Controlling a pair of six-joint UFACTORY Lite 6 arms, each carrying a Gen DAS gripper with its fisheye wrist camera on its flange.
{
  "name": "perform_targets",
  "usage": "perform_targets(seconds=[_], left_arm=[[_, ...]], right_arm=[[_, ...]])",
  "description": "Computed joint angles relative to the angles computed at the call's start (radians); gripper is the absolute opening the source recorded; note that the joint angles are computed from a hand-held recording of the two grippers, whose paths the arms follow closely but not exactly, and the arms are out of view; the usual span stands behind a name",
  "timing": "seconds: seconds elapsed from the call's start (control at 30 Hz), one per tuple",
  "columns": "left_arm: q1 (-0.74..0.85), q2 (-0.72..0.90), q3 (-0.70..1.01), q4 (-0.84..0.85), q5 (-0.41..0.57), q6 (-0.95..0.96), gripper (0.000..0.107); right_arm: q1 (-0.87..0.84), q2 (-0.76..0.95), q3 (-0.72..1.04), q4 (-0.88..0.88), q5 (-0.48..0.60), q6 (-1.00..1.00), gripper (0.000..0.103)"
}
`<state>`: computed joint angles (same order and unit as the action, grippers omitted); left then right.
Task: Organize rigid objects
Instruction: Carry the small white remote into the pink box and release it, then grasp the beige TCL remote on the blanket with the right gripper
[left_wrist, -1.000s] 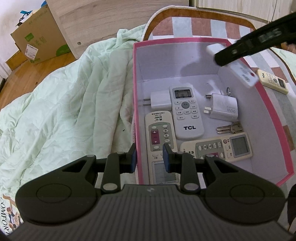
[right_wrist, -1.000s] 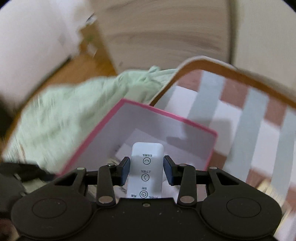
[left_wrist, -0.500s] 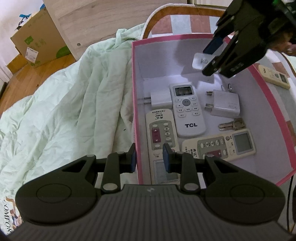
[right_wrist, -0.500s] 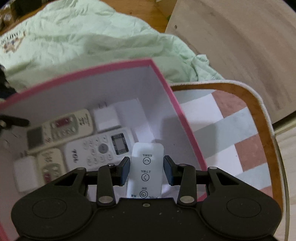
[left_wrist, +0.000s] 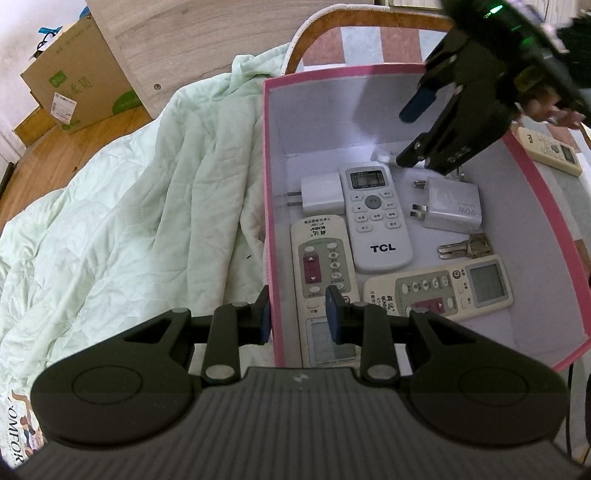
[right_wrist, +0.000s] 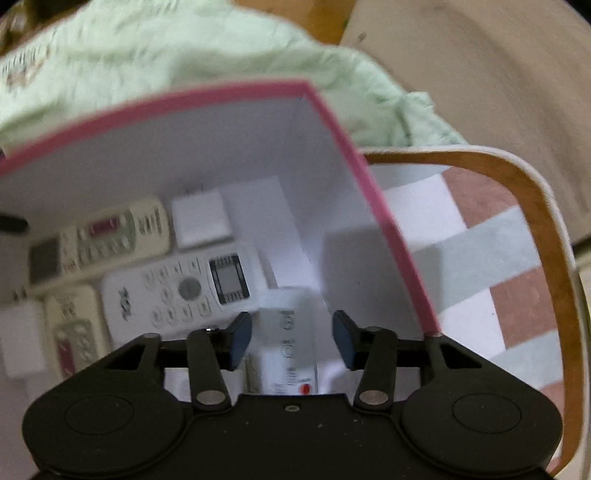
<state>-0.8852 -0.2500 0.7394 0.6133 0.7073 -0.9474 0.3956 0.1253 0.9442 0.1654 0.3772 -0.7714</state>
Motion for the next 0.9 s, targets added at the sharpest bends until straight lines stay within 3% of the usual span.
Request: perform_targets(seconds=[0.1,0.2,0.37,0.47,0.6,0.73,0.9], left_arm=[[0.001,0.004,0.001,0.000,-0.004,-0.003,0.027],[0.000,0.009,0.002,0.004,-0.002,-0.008,0.027],[-0.013,0.027,0.018,0.012,0.016,-0.026,0.027],[-0.009,0.033,0.023,0.007,0.017,-0.022,0.027],[0.000,0.037,0.031,-0.009,0.018,-0.006,0.027],[0.007,0.049,0.044,-0.025,0.022,0.012,0.027],[0.001,0.052,0.047,-0.014,0.032,0.005,0.027]], right_arm=[[-0.052,-0.154,-0.101,0.188,-0.027,-0.121,0.055],[-0.156,-0.333,-0.181,0.405,0.028,-0.238,0.055],[-0.411,-0.580,-0.278,0.544,0.181,-0.343,0.055],[-0.607,-0.644,-0.322,0.575,0.266,-0.450,0.055],[-0.837,-0.586,-0.340,0.602,0.319,-0.619,0.056],[-1.006,-0.373,-0.297,0.554,0.398,-0.828,0.058],[-0.992,-0.293,-0.360,0.562,0.130,-0.957,0.061]])
